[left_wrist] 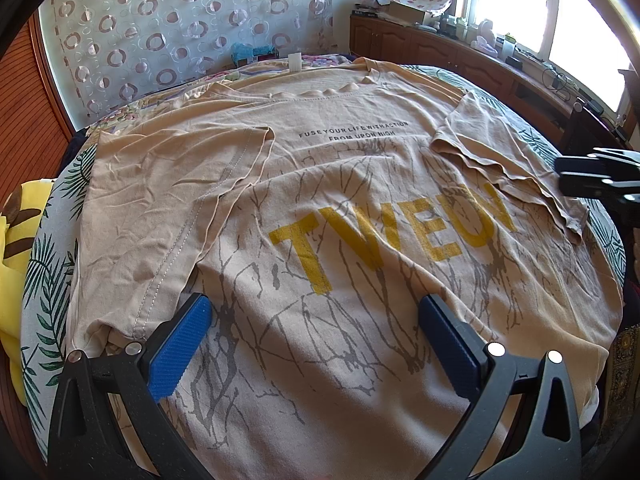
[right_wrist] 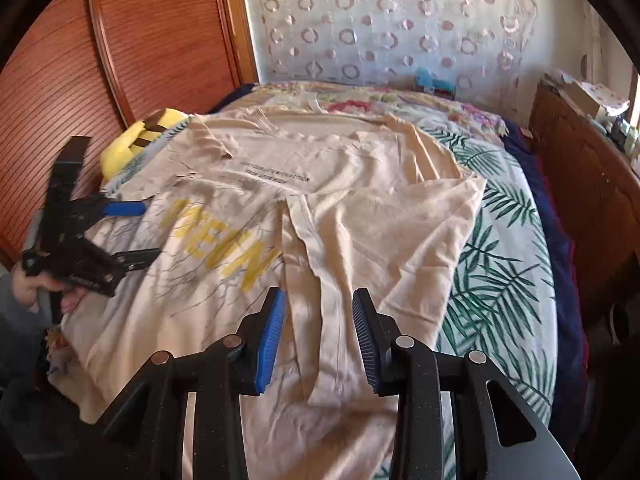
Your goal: Fold small clothes
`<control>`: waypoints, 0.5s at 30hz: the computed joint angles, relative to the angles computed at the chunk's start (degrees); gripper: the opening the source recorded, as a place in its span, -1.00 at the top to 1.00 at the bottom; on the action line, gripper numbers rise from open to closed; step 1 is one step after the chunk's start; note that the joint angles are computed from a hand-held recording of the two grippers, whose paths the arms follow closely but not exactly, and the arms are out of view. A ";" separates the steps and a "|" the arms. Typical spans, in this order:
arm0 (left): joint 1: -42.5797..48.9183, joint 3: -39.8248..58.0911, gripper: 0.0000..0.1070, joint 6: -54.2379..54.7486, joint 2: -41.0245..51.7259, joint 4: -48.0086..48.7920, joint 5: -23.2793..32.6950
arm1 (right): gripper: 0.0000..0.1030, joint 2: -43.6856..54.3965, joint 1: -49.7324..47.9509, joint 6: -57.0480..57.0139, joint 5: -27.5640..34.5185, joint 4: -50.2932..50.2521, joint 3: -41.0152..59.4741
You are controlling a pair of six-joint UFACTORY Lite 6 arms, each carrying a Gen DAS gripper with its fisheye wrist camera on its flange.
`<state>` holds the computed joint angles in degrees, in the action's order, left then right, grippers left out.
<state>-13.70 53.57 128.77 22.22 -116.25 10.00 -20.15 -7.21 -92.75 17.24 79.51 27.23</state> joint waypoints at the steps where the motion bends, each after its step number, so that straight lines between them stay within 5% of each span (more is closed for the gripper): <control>1: 0.00 0.01 -0.93 0.04 0.03 -0.04 0.01 | 0.29 3.21 1.61 -2.72 -1.56 3.30 1.56; 6: 0.01 -0.10 -0.93 0.18 0.00 -0.21 0.04 | 0.29 17.27 6.69 -19.65 -6.30 23.98 10.33; 15: 2.68 -0.37 -0.93 -13.14 -2.57 13.40 2.30 | 0.40 23.83 6.78 -7.21 1.28 9.44 17.97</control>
